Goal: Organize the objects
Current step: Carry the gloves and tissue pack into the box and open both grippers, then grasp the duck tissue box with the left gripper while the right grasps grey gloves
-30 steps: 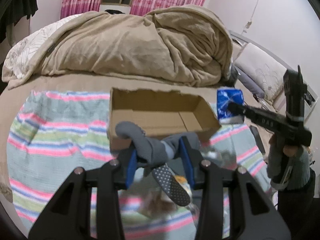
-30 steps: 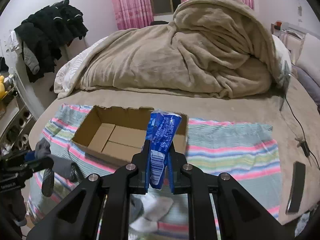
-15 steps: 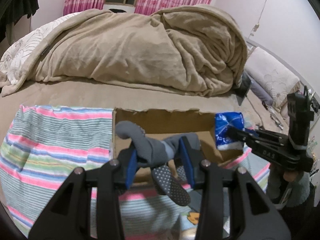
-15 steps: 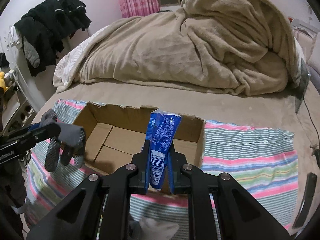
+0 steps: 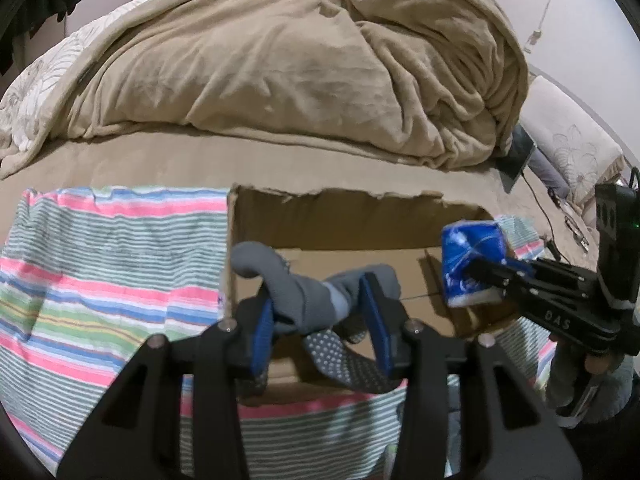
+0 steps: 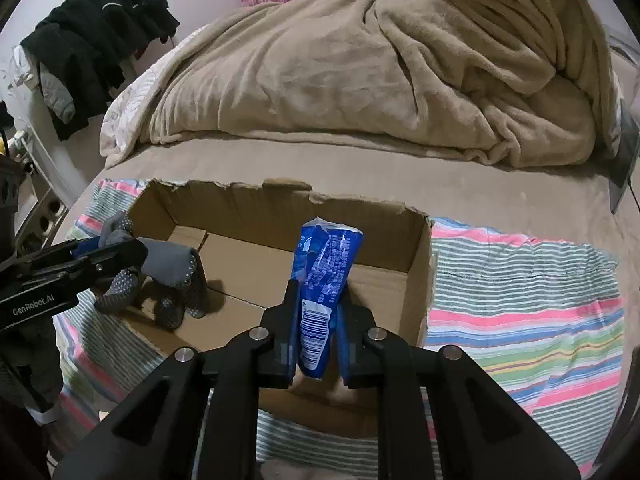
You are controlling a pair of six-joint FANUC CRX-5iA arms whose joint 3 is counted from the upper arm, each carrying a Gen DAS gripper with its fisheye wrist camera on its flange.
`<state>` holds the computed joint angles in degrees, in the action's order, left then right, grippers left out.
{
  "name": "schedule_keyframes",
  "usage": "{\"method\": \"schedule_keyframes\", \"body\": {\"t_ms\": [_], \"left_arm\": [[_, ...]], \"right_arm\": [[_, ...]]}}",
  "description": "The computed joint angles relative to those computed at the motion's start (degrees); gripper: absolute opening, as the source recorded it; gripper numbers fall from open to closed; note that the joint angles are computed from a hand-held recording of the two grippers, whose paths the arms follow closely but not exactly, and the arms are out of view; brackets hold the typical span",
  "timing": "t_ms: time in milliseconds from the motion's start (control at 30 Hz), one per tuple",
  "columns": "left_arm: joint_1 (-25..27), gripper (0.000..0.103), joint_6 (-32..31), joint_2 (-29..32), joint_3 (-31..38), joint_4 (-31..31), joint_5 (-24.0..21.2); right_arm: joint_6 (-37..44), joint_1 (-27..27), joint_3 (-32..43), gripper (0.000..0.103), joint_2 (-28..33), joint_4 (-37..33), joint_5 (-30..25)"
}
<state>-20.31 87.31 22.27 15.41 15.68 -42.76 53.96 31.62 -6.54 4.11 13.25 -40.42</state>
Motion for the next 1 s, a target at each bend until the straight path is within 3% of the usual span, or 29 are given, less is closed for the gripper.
{"method": "schedule_keyframes", "body": {"t_ms": [133, 167, 300, 900, 1000], "left_arm": [[-0.2, 0.045, 0.9, -0.1, 0.9, -1.3, -1.2], [-0.3, 0.046, 1.1, -0.3, 0.9, -1.5, -1.3], [-0.4, 0.069, 0.8, -2.0, -1.0, -1.1, -0.5], [-2.1, 0.070, 3.0, -14.4, -10.2, -3.7, 1.6], [-2.5, 0.070, 3.2, -16.0, -12.0, -3.8, 1.2]], "right_arm": [[-0.8, 0.3, 0.0, 0.038, -0.2, 0.9, -0.2], [-1.1, 0.4, -0.2, 0.038, -0.4, 1.2, -0.2], [-3.0, 1.1, -1.3, 0.039, -1.8, 3.3, 0.0], [-14.2, 8.2, -9.1, 0.040, -11.6, 12.8, -3.0], [-15.6, 9.4, -10.6, 0.045, -13.3, 13.7, -3.7]]}}
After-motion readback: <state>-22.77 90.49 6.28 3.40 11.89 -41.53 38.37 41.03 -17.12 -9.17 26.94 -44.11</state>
